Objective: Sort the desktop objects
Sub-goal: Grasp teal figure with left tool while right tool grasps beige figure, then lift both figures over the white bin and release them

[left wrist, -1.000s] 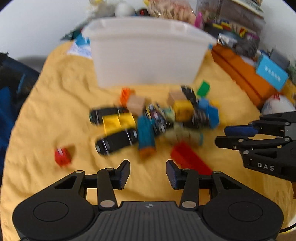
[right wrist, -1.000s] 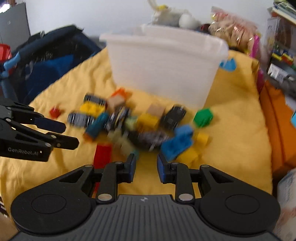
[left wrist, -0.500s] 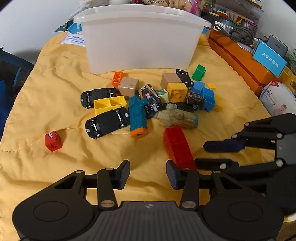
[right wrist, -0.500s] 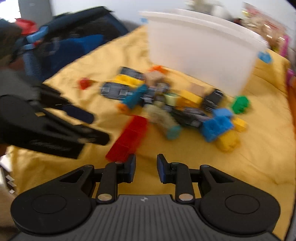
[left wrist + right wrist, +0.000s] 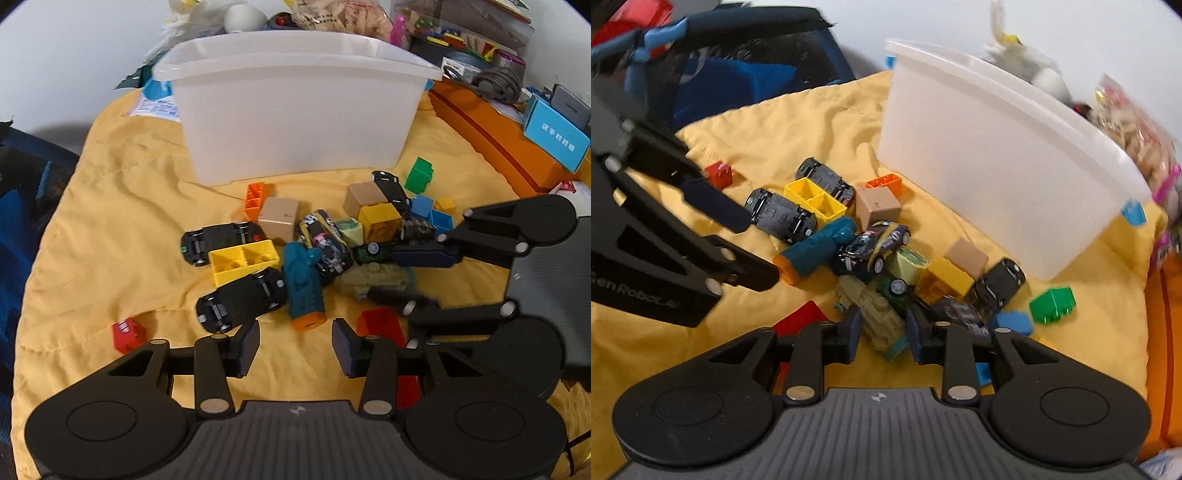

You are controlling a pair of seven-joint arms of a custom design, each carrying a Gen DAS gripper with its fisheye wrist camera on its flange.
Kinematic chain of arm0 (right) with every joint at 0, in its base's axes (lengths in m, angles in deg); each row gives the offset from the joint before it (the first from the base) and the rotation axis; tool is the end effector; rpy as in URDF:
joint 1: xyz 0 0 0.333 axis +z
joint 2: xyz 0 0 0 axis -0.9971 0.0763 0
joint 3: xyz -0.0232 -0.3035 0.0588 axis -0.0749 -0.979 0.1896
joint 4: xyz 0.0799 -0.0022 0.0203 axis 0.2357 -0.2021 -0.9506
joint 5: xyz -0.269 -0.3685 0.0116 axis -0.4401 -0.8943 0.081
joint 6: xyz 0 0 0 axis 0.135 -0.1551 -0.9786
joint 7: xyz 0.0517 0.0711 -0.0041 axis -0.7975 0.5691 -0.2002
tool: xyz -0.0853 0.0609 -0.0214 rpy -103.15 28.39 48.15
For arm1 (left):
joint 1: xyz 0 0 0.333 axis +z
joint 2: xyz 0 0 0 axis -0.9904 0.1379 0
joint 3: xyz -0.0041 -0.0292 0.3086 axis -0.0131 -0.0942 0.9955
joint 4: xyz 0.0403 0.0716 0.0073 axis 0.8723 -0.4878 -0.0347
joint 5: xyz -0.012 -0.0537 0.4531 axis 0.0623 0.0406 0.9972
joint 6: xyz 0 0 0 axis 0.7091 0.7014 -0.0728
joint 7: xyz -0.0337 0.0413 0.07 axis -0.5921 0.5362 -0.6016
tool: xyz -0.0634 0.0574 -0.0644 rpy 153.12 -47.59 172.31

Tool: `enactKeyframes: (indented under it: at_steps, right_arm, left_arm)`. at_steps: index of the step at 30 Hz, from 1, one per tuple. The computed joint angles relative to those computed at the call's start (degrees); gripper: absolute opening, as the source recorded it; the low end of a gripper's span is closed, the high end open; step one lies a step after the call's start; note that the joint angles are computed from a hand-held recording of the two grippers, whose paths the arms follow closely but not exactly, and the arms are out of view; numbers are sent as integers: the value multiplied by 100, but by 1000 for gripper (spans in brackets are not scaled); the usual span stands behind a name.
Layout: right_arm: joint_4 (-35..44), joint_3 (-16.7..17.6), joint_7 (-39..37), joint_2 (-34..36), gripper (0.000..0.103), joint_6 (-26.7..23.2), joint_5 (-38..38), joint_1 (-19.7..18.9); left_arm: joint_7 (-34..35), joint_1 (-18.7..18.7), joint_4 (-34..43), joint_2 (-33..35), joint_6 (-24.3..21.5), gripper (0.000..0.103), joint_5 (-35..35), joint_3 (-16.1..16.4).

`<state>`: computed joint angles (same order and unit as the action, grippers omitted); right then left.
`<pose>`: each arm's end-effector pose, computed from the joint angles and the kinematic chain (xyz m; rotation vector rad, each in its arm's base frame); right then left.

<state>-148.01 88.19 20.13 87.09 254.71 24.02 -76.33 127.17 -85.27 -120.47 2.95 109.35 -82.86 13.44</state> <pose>0.6042 0.2166 0.3555 -2.3605 0.9062 -0.6556 0.6004 -0.1105 0.4044 -1.6818 2.1160 -0.6874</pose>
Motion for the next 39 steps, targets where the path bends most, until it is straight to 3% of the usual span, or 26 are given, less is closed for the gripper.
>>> enactKeyframes:
  at_steps: [3, 5, 7, 10, 12, 16, 21, 25, 32, 37, 39]
  right_arm:
    - [-55, -117, 52, 29, 40, 86, -476, 82]
    - [-13, -101, 88, -20, 27, -187, -490, 26]
    - [17, -56, -60, -127, 25, -545, -38, -58]
    - [-174, -250, 104, -439, 26, -915, 437, 43]
    - [-321, -425, 275, -733, 26, -1401, 825, 102]
    - [-721, -769, 670, -1199, 26, -1870, 1007, 295]
    - [-955, -1080, 742, -1359, 29, -1795, 1017, 582]
    - [-1072, -1214, 466, -1467, 33, -1569, 1169, 745]
    - [-1018, -1234, 120, -1346, 33, -1463, 1294, 864]
    - [-1106, -1231, 149, -1321, 33, -1311, 1332, 897]
    - [-1099, -1255, 88, -1314, 29, -1321, 1532, 906]
  left_arm:
    - [-26, -15, 138, 143, -42, 47, 100, -13]
    - [-49, -24, 236, 238, -68, 47, 189, -14]
    - [0, -41, 322, 332, -51, 47, 191, -18]
    - [-14, -62, 463, 486, -65, 42, 236, -9]
    - [153, -53, 517, 567, -62, 28, 45, -16]
    - [584, -31, 357, 371, -252, 28, -383, -35]
    - [667, -65, -238, -301, -646, 26, -554, -4]
    - [698, -112, -609, -672, -610, 27, -734, 20]
    - [282, -59, -598, -541, -445, 33, -238, -88]
    - [353, -126, -635, -494, -355, 31, -382, -44]
    - [482, -162, -670, -533, -302, 28, -567, 1]
